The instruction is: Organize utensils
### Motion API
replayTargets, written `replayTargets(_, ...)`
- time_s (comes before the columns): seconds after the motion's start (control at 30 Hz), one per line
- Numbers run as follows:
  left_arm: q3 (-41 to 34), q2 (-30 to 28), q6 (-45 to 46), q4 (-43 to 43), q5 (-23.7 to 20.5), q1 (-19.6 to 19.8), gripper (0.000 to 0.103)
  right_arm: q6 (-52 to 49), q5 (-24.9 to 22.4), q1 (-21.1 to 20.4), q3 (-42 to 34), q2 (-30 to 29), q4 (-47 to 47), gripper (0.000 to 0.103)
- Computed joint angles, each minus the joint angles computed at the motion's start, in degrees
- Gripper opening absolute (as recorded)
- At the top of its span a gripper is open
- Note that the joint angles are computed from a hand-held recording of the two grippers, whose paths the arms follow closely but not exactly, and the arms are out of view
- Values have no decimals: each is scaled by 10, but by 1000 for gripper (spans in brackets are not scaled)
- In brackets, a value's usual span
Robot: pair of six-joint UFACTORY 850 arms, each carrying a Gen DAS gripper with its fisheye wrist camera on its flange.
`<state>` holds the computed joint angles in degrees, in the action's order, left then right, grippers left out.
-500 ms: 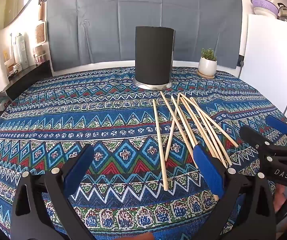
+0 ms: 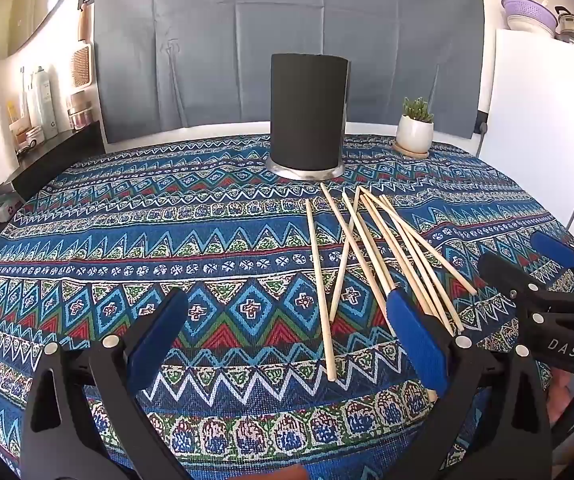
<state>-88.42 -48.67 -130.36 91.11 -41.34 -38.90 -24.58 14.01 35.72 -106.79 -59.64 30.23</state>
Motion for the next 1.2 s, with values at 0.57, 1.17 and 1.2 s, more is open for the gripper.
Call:
replayTargets(0.57, -12, -6, 22, -15, -2, -1, 97, -29, 9, 3, 1, -1, 27, 95)
replayTargets(1.17, -7, -4, 14, -8, -2, -3, 97, -47, 2, 2, -4, -3, 46, 95)
replayTargets(1.2, -8, -4, 15, -8, -3, -3, 97, -47, 3, 2, -4, -3, 46, 95)
